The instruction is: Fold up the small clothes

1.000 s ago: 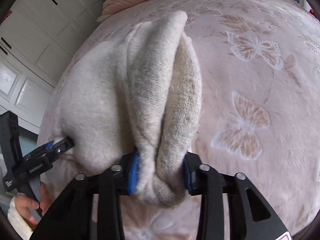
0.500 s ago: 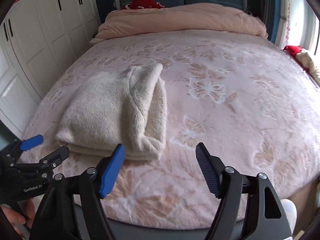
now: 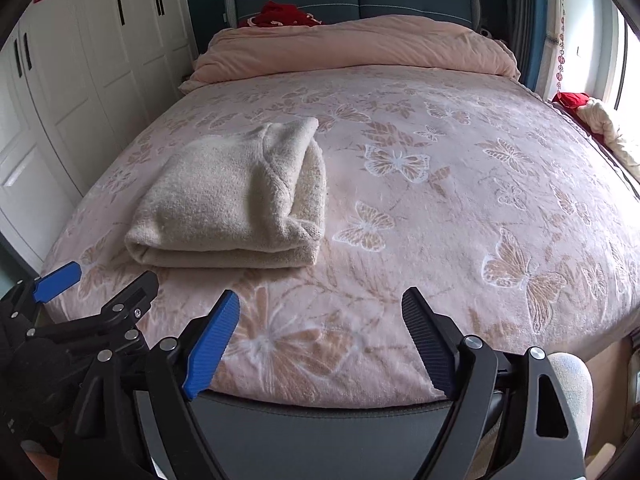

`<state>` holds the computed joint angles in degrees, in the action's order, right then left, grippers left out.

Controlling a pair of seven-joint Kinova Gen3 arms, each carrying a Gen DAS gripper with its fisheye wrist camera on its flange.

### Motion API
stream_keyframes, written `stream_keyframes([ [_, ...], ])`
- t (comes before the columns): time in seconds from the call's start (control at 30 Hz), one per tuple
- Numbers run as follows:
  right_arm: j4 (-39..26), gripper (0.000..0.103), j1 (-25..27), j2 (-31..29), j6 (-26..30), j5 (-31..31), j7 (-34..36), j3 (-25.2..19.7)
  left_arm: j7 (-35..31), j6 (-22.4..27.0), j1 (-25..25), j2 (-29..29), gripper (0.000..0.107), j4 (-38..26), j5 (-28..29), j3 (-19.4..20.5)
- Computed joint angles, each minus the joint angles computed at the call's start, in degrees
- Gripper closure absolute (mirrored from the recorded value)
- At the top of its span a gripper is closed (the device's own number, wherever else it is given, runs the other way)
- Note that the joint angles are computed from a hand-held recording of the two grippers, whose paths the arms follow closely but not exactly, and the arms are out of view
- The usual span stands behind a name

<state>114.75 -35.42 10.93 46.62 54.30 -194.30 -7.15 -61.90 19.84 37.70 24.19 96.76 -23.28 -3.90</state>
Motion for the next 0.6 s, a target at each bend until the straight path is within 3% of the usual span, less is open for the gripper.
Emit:
stream_keyframes([
  [0.23,1.6,0.022,0.1,-1.6,-0.3,0.9,-2.1,-0.7,6.4,1.0,4.9,-0.9,0.010,0.2,-4.1,-3.7],
  [0.47,1.1,0.022,-0.7,-1.4,1.9,1.5,-2.4,-1.5,6.9,2.5,1.5,-1.0,0.010,-0.4,-3.7,0.2],
  [0.6,0.6,0.022,-1.1,-1.3,2.8,1.9,-2.4,-1.7,9.3,2.7,3.2,-1.4,0.010,-0.1,-5.4,-1.5],
])
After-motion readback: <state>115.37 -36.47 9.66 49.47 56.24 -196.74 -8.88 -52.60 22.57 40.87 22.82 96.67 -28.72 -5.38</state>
